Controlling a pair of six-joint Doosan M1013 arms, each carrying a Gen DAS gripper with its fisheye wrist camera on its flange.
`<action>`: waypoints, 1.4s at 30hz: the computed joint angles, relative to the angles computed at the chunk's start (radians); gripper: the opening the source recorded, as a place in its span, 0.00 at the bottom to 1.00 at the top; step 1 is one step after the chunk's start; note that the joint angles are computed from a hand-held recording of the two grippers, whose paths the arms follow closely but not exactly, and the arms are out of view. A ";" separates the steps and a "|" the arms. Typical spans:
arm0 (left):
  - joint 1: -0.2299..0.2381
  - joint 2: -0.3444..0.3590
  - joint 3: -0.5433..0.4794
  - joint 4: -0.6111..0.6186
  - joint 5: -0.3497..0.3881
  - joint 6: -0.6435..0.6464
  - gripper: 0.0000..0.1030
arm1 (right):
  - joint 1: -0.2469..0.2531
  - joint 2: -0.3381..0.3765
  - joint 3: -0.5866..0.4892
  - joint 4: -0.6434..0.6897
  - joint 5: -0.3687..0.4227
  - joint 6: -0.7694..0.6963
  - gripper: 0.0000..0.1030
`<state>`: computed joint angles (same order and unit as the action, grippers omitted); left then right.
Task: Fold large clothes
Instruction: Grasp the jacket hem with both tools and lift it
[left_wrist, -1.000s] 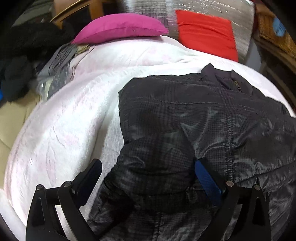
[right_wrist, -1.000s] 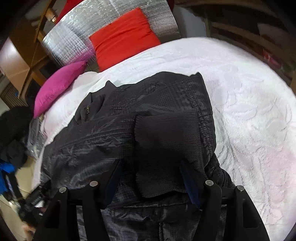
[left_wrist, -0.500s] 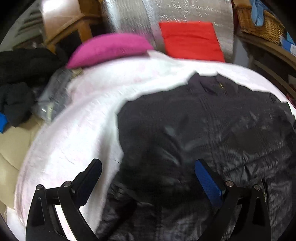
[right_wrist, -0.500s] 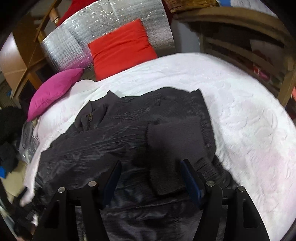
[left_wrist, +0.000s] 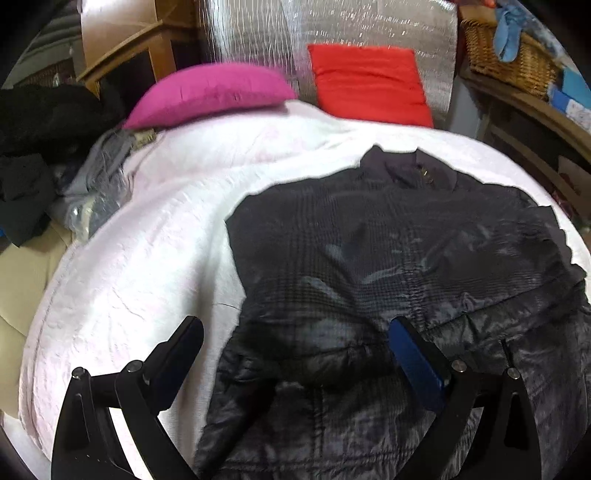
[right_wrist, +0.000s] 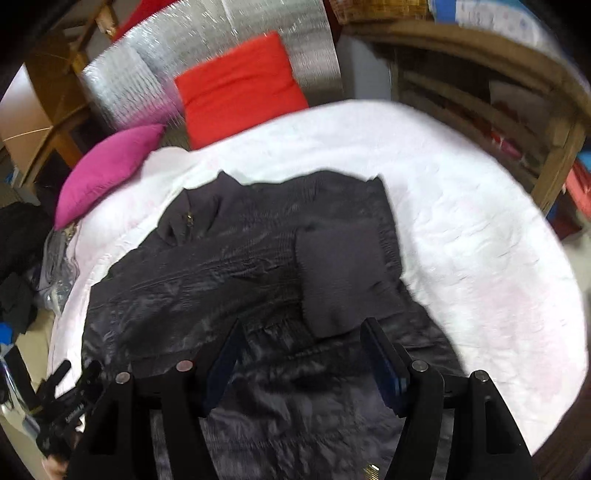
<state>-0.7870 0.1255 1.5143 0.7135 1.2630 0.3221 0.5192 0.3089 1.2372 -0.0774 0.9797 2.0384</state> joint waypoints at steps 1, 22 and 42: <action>-0.006 -0.007 0.006 0.011 -0.004 -0.001 0.97 | 0.001 -0.018 0.014 -0.006 -0.009 -0.013 0.68; -0.323 -0.190 0.250 0.070 0.167 -0.315 0.97 | -0.017 -0.298 0.342 0.165 -0.038 -0.311 0.68; -0.325 -0.176 0.256 -0.318 0.010 -0.467 0.97 | -0.060 -0.330 0.538 0.232 0.147 -0.279 0.68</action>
